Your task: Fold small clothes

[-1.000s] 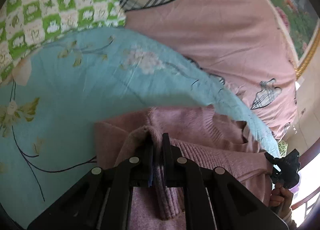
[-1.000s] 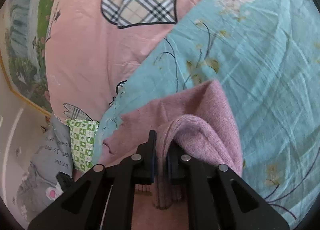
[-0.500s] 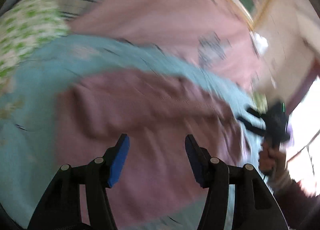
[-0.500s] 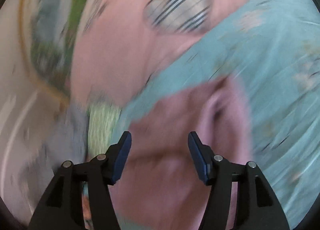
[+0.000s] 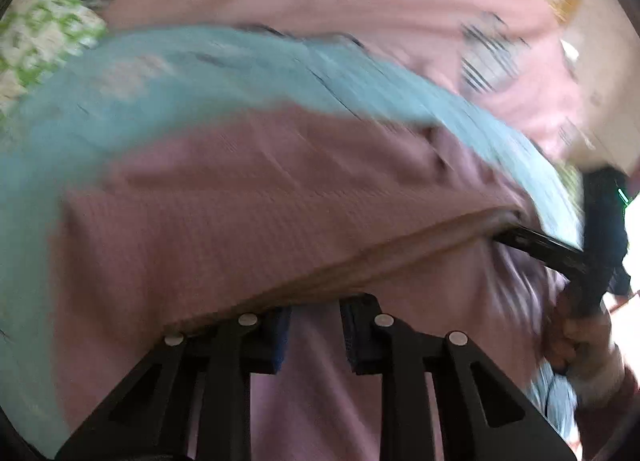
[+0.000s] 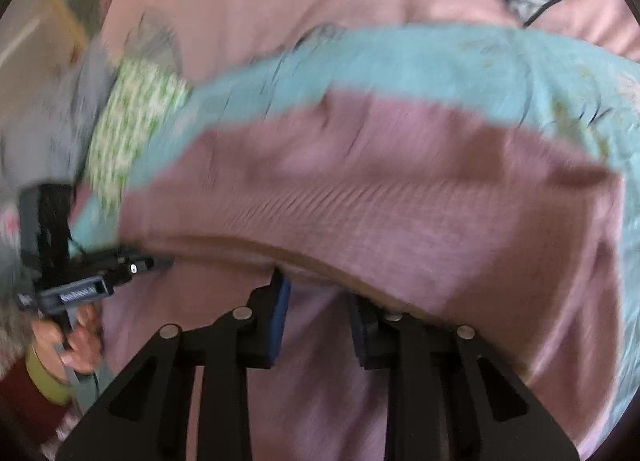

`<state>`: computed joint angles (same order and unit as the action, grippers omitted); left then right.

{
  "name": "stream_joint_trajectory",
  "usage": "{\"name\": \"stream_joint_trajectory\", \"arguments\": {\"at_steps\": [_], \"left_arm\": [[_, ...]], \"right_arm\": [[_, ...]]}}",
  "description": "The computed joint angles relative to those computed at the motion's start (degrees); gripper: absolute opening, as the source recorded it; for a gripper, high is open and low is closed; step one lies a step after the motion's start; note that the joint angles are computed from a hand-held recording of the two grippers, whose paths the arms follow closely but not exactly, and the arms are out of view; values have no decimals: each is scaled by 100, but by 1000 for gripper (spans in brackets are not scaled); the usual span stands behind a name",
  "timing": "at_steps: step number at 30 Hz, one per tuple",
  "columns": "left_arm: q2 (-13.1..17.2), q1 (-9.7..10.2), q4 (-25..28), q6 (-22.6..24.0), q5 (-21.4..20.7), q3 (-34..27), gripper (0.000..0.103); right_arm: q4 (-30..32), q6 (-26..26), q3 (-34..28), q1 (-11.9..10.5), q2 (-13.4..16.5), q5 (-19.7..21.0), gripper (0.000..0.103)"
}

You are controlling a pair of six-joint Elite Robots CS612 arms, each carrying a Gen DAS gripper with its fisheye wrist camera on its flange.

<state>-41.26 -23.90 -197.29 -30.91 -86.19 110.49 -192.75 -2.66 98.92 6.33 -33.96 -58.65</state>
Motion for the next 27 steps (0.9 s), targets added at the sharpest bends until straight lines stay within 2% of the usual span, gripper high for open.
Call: {"name": "stream_joint_trajectory", "arguments": {"at_steps": [2, 4, 6, 9, 11, 13, 16, 19, 22, 24, 27], "left_arm": [[-12, 92, 79, -250, 376, -111, 23], [2, 212, 74, -514, 519, -193, 23], [3, 307, 136, -827, 672, -222, 23], [-54, 370, -78, -1115, 682, -33, 24], [-125, 339, -322, -1222, 679, 195, 27], [-222, 237, -589, -1250, 661, 477, 29], [-339, -23, -1065, -1266, 595, 923, 30], [-367, -313, -1551, -1369, 552, 1265, 35], [-358, -584, -1804, -1464, 635, 1527, 38], [-329, -708, -1811, -1589, 674, 1629, 38], [-267, -789, -1958, -1818, 602, 1849, 38]], "right_arm": [[-556, 557, -108, -5, 65, -481, 28], [-921, 1289, -208, -105, 146, -584, 28], [-1017, 1753, -210, -160, 151, -882, 30], [-1371, 2106, -1, -293, 126, -841, 30], [-1651, 2230, 224, -381, 70, -793, 30], [-1913, 2341, 400, -425, 27, -610, 30], [-2221, 2317, 704, -475, -39, -299, 30], [-2294, 2108, 966, -459, -96, 23, 30], [-2201, 1829, 1178, -458, -132, 343, 31], [-2111, 1604, 1343, -453, -156, 280, 31], [-1905, 1410, 1523, -457, -202, -134, 31]]}}
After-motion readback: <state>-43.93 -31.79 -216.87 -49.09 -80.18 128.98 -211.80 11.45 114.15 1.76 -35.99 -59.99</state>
